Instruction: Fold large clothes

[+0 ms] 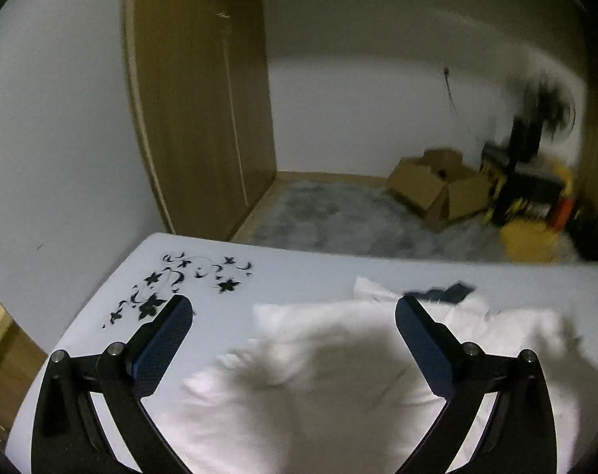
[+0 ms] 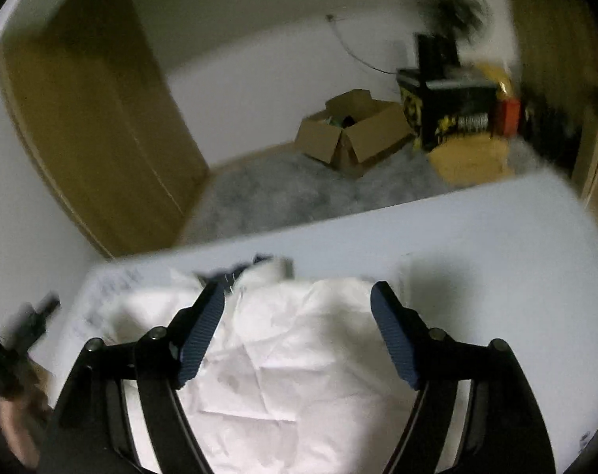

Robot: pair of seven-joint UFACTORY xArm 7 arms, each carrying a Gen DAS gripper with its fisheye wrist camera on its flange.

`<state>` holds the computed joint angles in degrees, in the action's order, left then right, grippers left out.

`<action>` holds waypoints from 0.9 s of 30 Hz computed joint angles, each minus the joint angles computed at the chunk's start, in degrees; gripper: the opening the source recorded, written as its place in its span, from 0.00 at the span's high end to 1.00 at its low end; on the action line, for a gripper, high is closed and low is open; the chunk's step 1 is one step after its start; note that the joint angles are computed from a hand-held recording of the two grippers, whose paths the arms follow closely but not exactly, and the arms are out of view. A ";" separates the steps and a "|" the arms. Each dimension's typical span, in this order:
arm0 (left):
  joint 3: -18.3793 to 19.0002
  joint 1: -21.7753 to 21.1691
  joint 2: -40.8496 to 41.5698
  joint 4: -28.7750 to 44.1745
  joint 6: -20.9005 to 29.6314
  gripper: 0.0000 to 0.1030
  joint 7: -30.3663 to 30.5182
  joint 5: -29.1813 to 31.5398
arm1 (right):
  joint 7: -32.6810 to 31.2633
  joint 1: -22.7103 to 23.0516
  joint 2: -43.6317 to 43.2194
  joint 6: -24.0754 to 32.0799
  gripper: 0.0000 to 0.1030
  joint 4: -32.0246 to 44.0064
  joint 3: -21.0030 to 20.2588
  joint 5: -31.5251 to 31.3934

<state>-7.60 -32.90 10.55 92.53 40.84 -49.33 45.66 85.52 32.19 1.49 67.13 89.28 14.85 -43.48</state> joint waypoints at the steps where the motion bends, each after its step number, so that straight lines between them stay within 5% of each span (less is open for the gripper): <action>1: -0.03 -1.29 2.23 1.25 1.26 0.00 -1.04 2.78 | -3.28 1.87 5.57 1.20 0.63 4.51 -1.20 -0.33; 2: 0.29 -2.25 4.40 2.69 2.01 0.00 -1.13 4.46 | -5.31 1.35 8.86 2.50 0.88 7.15 -0.16 -0.23; 3: 1.05 -3.60 7.11 4.16 3.07 0.00 -1.22 6.94 | -7.61 1.88 11.94 2.58 0.93 9.28 -0.74 0.60; 8: 4.51 -4.74 12.54 4.05 4.06 0.00 -0.78 7.39 | -8.56 1.48 15.29 -5.16 0.93 4.85 -4.32 5.95; 11: 4.58 -2.37 12.87 1.72 -1.29 0.00 -0.24 1.64 | -8.13 1.32 14.55 -11.58 0.93 0.43 -5.98 8.71; 18: 6.72 -3.64 13.74 1.15 -3.31 0.00 -1.81 2.04 | -6.78 4.93 17.63 -10.53 0.93 2.66 -8.53 5.65; 23: 5.62 -2.16 15.09 4.28 -1.39 0.00 8.30 -7.53 | -10.34 5.90 17.60 -10.88 0.93 3.61 -10.06 9.70; 24: 3.99 -0.07 12.85 2.91 -1.47 0.00 10.24 -9.29 | -11.63 3.91 17.03 -9.41 0.93 3.99 -7.84 10.63; 27: 7.51 -0.16 5.68 -3.56 -8.66 0.00 5.00 -1.92 | -6.75 5.59 7.98 -3.61 0.79 -1.25 -7.88 4.38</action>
